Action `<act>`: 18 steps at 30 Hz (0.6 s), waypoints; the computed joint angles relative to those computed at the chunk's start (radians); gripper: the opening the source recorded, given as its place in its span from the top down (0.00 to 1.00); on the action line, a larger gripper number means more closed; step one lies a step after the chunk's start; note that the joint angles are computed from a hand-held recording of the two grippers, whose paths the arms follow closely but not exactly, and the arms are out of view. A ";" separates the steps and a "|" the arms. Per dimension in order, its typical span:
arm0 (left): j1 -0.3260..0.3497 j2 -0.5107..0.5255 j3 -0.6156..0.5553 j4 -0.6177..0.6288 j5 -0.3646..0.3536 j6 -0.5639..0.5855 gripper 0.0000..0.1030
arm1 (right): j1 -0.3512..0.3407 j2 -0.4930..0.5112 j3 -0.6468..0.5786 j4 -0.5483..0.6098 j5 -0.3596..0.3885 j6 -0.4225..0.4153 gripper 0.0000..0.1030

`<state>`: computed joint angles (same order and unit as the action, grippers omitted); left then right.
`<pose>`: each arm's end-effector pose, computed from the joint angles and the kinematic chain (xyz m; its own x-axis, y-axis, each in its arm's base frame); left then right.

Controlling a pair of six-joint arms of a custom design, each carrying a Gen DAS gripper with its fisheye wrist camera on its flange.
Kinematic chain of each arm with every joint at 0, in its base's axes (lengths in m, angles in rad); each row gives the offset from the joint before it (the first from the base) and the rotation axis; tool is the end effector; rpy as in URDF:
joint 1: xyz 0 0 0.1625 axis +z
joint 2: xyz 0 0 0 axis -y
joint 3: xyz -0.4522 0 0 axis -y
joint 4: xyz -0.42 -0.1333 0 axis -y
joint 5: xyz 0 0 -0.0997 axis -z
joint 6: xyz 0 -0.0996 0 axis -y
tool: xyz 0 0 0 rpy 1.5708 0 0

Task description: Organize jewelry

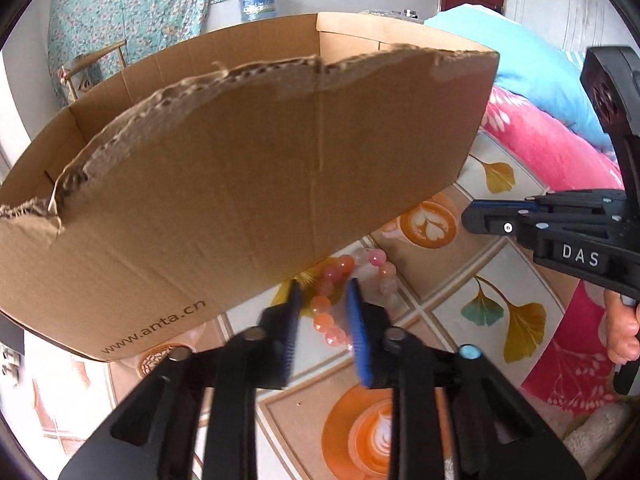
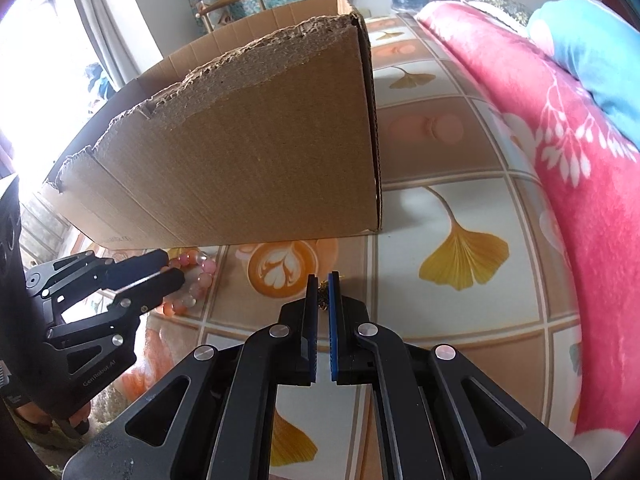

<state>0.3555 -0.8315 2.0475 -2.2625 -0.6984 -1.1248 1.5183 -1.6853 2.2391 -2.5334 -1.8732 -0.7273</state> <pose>-0.4003 -0.3722 -0.0025 -0.6737 0.0457 -0.7376 0.4724 0.7942 -0.3822 0.0807 -0.4397 0.3432 -0.7395 -0.4835 0.4684 -0.5937 0.7964 -0.1152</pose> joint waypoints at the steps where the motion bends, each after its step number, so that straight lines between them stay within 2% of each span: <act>1: -0.001 0.003 -0.004 0.009 0.004 0.004 0.90 | 0.005 -0.004 0.004 -0.003 -0.005 -0.002 0.98; 5: -0.008 0.005 -0.001 0.013 0.013 0.020 0.91 | 0.015 -0.001 0.018 -0.037 -0.020 -0.019 0.99; 10: -0.041 -0.015 0.017 -0.010 0.041 0.038 0.91 | 0.036 -0.012 -0.001 -0.010 -0.011 0.016 1.00; 18: -0.103 -0.052 0.016 -0.058 0.078 0.127 0.91 | 0.061 -0.058 -0.028 0.047 0.051 0.035 1.00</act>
<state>0.2529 -0.8840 2.0635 -2.3210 -0.6204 -0.9976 1.5796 -1.7432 2.2109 -2.4861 -1.8220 -0.6921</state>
